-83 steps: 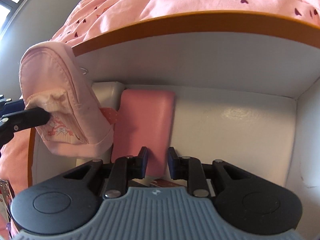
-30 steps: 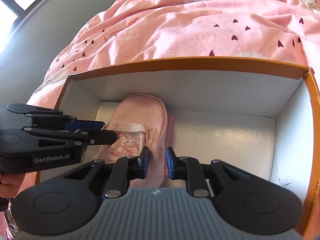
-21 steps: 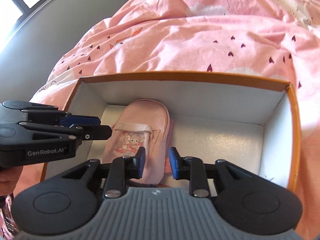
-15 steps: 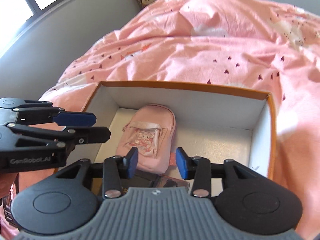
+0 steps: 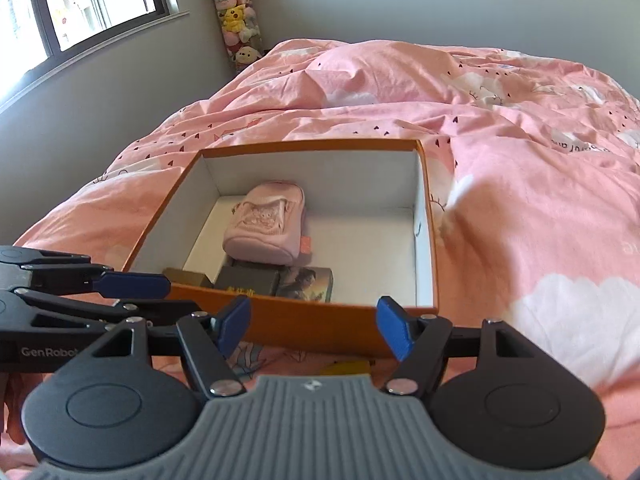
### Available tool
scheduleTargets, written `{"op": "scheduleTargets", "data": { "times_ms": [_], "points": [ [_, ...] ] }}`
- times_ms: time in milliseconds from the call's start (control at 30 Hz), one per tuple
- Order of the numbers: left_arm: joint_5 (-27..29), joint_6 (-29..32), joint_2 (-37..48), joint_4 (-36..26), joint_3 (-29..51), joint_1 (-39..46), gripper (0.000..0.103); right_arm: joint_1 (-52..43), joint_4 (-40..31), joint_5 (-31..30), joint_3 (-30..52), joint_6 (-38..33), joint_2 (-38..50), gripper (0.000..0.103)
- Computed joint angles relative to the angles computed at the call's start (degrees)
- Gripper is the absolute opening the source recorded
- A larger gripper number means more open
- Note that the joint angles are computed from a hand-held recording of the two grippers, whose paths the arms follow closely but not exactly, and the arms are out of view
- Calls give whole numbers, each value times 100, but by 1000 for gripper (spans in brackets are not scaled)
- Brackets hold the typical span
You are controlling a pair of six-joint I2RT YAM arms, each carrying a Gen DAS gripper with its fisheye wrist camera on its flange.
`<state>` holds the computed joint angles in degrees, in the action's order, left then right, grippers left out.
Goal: Organize objects
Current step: 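Open both tools and withdraw them toward the plush toys, then grasp the white dog plush with the left tool while the right grasps the brown bear plush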
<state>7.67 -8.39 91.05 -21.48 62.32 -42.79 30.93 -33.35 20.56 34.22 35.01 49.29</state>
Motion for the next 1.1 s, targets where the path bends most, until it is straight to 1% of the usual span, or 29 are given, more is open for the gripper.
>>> {"op": "scheduleTargets", "data": {
  "times_ms": [100,200,300,367,433,467,500,567,667,867,1033,1100],
  "points": [
    [-115,-70,-123,29,-327,-207,48,570,-475,243,-119,569,-279,71],
    [-228,-139,-225,-9,-548,-368,48,1396,-1111,862,-18,1477,-285,71],
    [-326,-248,-315,-26,-726,-476,48,2291,-2015,1586,320,2671,239,71],
    [-437,-308,-385,-65,-819,-567,48,2803,-2687,1834,564,3518,661,71],
    [-545,-334,-435,-76,-865,-616,48,3153,-3134,1797,687,4213,874,72],
    [-573,-358,-446,-89,-871,-621,48,3292,-3267,1741,705,4485,898,75],
    [-581,-393,-447,-107,-874,-617,48,3374,-3353,1672,708,4690,893,78],
    [-551,-460,-419,-143,-873,-592,48,3505,-3469,1501,704,5051,917,80],
    [-458,-538,-341,-203,-854,-549,48,3424,-3286,1200,585,5073,964,81],
    [-385,-588,-251,-298,-829,-524,48,2848,-2426,472,249,4313,1084,81],
    [-354,-608,-185,-343,-805,-518,48,2701,-2131,275,325,3758,1560,80],
    [-351,-608,-174,-362,-795,-517,48,2668,-2081,261,349,3615,1671,78]
  ]
}}
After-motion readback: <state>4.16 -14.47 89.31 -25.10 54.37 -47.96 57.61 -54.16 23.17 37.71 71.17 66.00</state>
